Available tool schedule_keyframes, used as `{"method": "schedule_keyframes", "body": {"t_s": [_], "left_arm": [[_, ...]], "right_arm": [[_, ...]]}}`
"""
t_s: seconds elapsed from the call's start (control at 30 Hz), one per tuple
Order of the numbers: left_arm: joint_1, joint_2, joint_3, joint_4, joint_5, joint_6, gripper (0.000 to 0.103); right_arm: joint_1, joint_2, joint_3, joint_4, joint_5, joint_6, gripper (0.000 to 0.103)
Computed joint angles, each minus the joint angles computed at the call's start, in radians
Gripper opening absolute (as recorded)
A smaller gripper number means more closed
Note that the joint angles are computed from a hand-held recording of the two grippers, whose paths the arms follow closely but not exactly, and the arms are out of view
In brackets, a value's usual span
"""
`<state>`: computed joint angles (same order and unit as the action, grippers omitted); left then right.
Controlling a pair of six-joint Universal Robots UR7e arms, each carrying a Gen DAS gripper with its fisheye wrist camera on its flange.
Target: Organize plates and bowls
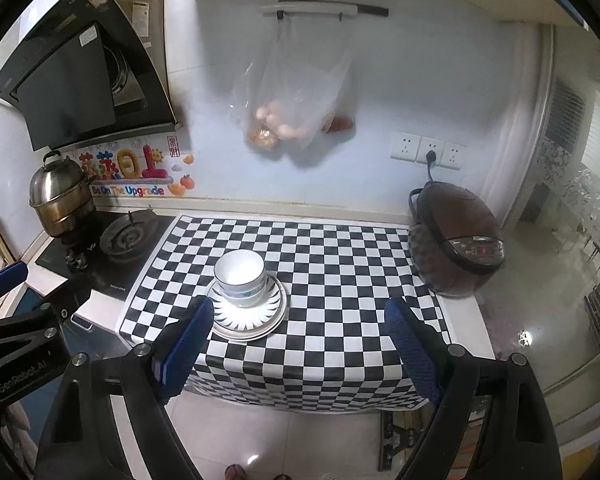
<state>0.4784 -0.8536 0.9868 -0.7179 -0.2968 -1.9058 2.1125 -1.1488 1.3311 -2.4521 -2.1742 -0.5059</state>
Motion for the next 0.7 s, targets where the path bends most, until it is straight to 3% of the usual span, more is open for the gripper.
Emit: {"method": "schedule_keyframes", "body": {"t_s": [0.7], "left_arm": [[-0.028, -0.023, 0.044, 0.003, 0.004, -0.023, 0.096]], "right_arm": [[0.022, -0.023, 0.027, -0.033, -0.04, 0.007, 0.089]]}}
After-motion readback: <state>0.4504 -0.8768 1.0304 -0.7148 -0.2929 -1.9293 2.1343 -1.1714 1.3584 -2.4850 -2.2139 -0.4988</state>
